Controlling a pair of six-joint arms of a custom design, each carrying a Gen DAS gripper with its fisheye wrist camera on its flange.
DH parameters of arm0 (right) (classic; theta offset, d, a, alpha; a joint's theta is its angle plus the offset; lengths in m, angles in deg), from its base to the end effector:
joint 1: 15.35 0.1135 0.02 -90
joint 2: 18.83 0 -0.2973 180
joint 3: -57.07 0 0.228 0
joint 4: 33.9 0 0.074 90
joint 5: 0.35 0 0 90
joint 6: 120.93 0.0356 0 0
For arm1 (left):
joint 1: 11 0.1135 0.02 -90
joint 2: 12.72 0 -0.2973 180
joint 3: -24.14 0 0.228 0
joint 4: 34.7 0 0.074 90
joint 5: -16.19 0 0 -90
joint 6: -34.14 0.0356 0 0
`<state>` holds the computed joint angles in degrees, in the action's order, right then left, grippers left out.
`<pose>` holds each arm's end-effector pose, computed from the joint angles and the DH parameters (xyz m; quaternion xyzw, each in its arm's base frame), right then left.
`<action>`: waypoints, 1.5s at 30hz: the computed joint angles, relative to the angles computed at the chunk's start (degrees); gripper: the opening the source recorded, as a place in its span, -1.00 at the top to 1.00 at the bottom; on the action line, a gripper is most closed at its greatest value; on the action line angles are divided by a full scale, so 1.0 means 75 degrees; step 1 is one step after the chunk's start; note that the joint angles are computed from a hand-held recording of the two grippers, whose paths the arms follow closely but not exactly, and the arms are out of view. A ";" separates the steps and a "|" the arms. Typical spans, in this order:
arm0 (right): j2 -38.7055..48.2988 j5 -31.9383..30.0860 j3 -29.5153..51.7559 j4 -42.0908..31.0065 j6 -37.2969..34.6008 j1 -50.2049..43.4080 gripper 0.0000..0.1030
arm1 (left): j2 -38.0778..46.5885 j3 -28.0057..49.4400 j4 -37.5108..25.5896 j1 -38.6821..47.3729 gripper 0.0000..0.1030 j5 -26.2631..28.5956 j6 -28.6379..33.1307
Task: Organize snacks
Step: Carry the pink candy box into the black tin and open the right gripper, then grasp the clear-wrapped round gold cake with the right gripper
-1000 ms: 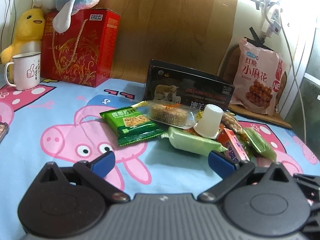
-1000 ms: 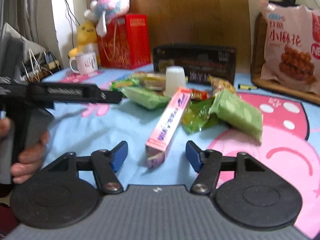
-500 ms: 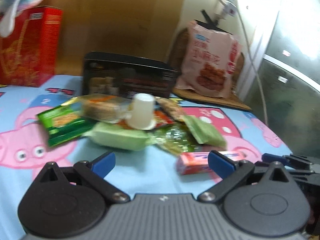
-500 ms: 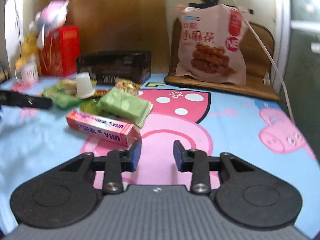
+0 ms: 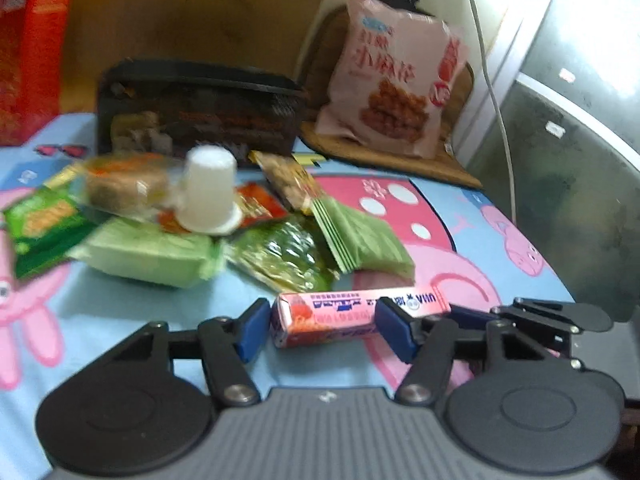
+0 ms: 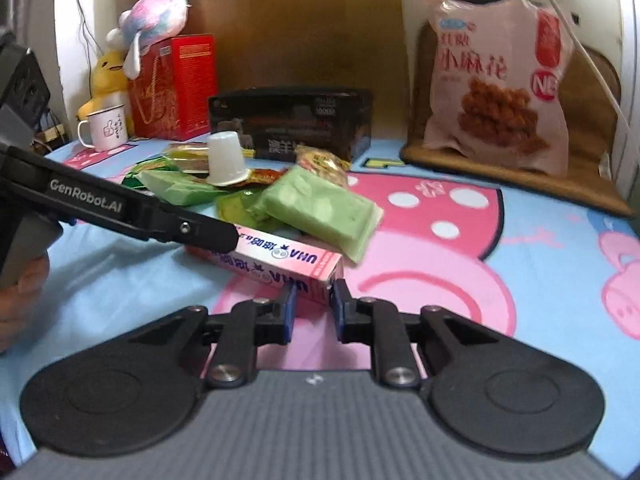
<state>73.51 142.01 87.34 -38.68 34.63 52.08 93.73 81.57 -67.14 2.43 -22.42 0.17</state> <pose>0.0938 0.1522 0.1211 0.0742 0.8805 -0.0073 0.4682 0.2671 0.0352 0.1314 0.3565 0.8255 -0.3171 0.3015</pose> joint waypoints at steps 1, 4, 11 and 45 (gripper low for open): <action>-0.0242 0.0066 -0.0013 0.0076 -0.0187 0.0039 0.59 | -0.0075 0.0180 -0.0323 0.0171 -0.13 0.0162 0.0164; -0.1124 0.0009 -0.0168 0.0937 -0.1533 -0.0508 0.60 | -0.0148 0.1002 -0.1220 0.0371 -0.11 0.0602 0.0123; -0.0959 -0.2640 0.0608 0.3516 -0.5489 -0.4438 0.60 | -0.0094 0.2486 0.0912 -0.0697 -0.13 0.0401 -0.3232; 0.1160 -0.5186 0.0842 0.5128 -0.3741 -0.4987 -0.14 | 0.2149 0.3473 0.0703 0.0094 -0.36 -0.0330 -0.2640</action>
<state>82.20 103.11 93.65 -0.22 6.57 14.67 109.85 107.62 -61.86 3.13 -24.89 -19.64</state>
